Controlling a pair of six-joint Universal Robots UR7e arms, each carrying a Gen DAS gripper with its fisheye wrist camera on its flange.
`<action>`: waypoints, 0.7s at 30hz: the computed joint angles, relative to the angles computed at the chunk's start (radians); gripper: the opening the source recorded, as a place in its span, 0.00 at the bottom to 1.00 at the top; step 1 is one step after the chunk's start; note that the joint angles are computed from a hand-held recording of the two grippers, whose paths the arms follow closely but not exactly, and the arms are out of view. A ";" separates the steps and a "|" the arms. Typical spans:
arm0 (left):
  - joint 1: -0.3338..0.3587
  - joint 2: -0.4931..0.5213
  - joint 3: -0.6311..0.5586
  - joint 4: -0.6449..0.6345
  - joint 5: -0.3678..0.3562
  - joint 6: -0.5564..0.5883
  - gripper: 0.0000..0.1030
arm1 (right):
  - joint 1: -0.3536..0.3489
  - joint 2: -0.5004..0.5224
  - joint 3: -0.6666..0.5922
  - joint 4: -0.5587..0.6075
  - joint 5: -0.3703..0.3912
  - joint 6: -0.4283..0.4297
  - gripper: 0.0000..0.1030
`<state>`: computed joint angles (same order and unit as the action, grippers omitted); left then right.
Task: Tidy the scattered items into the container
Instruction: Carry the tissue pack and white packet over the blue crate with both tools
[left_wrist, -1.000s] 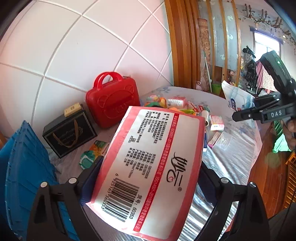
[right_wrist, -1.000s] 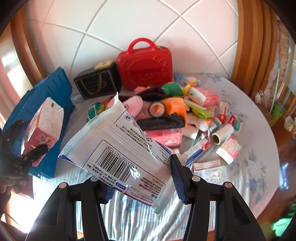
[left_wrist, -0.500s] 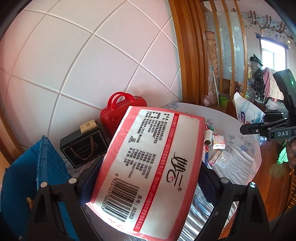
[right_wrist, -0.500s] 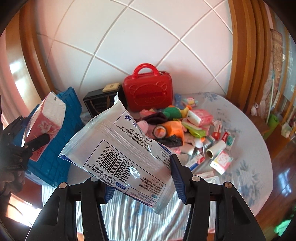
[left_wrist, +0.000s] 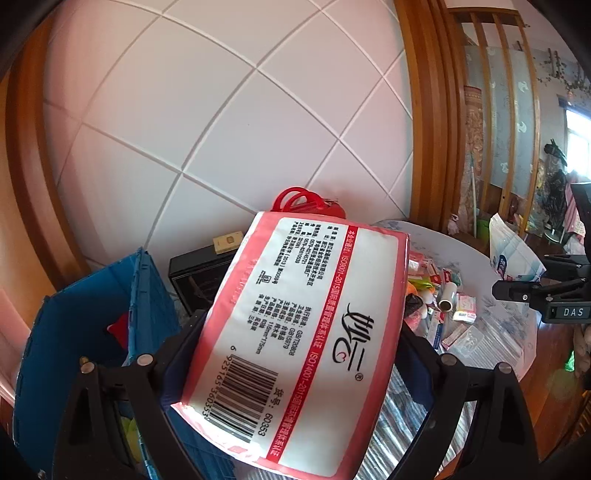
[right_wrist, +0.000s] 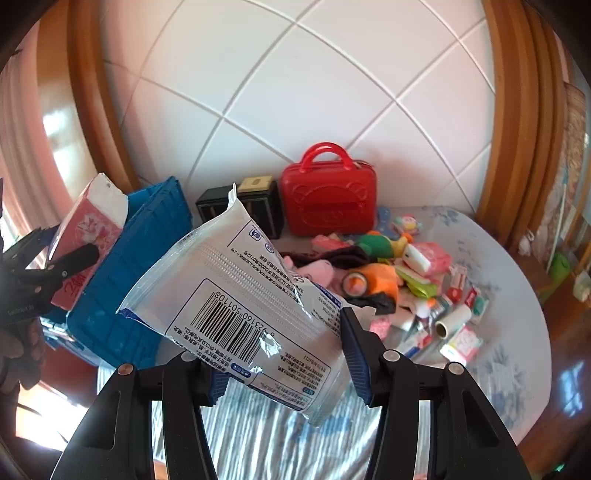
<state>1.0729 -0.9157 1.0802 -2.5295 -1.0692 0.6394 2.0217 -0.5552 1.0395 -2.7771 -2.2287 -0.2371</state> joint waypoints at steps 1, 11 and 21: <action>0.002 -0.005 -0.001 -0.004 0.003 -0.004 0.90 | 0.005 0.011 -0.018 0.009 0.002 -0.005 0.50; 0.044 -0.048 -0.022 -0.048 0.040 -0.006 0.90 | 0.051 0.168 -0.257 0.134 0.064 -0.054 0.50; 0.103 -0.076 -0.077 -0.051 0.060 0.001 0.90 | 0.096 0.394 -0.634 0.343 0.127 -0.091 0.50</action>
